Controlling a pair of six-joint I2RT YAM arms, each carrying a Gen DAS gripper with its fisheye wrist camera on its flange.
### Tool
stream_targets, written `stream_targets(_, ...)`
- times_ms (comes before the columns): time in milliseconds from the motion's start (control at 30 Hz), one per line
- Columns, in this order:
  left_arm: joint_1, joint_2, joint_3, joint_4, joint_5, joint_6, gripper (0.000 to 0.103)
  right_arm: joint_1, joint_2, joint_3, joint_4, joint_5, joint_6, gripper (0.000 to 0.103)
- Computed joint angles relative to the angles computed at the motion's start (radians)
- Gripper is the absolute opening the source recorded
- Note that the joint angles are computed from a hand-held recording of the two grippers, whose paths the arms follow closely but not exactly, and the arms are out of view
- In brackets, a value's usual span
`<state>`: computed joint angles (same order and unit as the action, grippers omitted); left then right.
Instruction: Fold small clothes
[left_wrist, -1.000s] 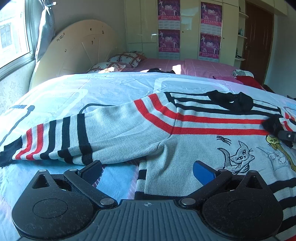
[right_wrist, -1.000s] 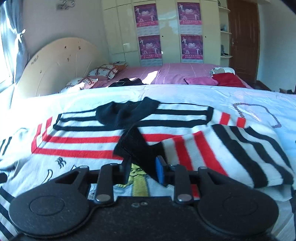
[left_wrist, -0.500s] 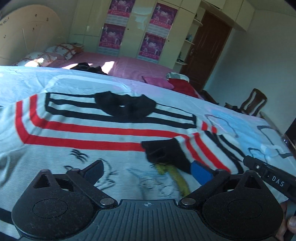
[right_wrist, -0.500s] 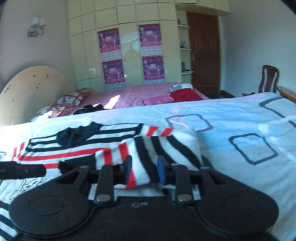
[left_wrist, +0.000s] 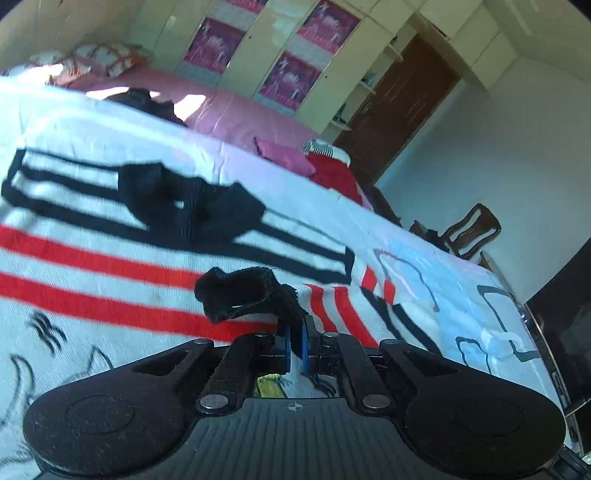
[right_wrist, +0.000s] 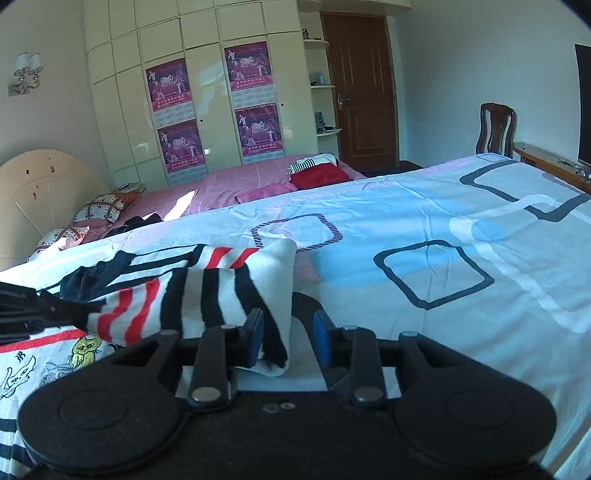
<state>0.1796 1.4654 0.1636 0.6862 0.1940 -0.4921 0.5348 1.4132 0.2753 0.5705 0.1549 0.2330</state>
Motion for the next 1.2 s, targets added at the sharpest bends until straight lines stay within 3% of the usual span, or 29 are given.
stream_targets(200,0.325,-0.242,-0.015,-0.228,0.134,0.258,0.005,0.055,0.05,0.039,0.005,0.006,0.026,0.031)
stream_targets(267,0.444,-0.196,-0.011,-0.26,0.181,0.37,0.005,0.084,0.102,0.061,0.02,0.013,0.035,0.031)
stream_targets(400,0.54,-0.03,-0.008,-0.192,0.194,0.492,0.005,0.136,0.227,0.126,0.028,0.018,0.048,0.03)
stream_targets(567,0.514,-0.042,-0.062,-0.117,0.171,0.513,0.005,0.167,0.263,0.148,0.05,0.037,0.059,0.031)
stream_targets(667,0.535,0.011,-0.068,-0.062,0.185,0.512,0.005,0.166,0.341,0.236,-0.079,0.032,0.008,0.03)
stream_targets(800,0.579,-0.025,-0.089,-0.091,0.219,0.525,0.005,0.16,0.311,0.247,-0.103,0.028,-0.024,0.029)
stream_targets(900,0.62,-0.186,-0.126,-0.176,0.154,0.502,0.03,0.138,0.28,0.232,-0.05,0.013,-0.043,0.028)
stream_targets(1000,0.642,-0.293,-0.129,-0.195,0.181,0.487,0.031,0.096,0.319,0.278,0.005,-0.02,-0.081,0.016)
stream_targets(1033,0.615,-0.275,-0.119,-0.162,0.18,0.479,0.031,0.083,0.349,0.316,0.004,-0.034,-0.092,0.007)
stream_targets(1067,0.572,-0.207,-0.09,-0.104,0.175,0.471,0.031,0.069,0.385,0.358,0.003,-0.057,-0.105,0.005)
stream_targets(1200,0.378,0.092,0.011,0.089,0.067,0.444,0.031,0.037,0.551,0.548,-0.037,-0.145,-0.137,0.005)
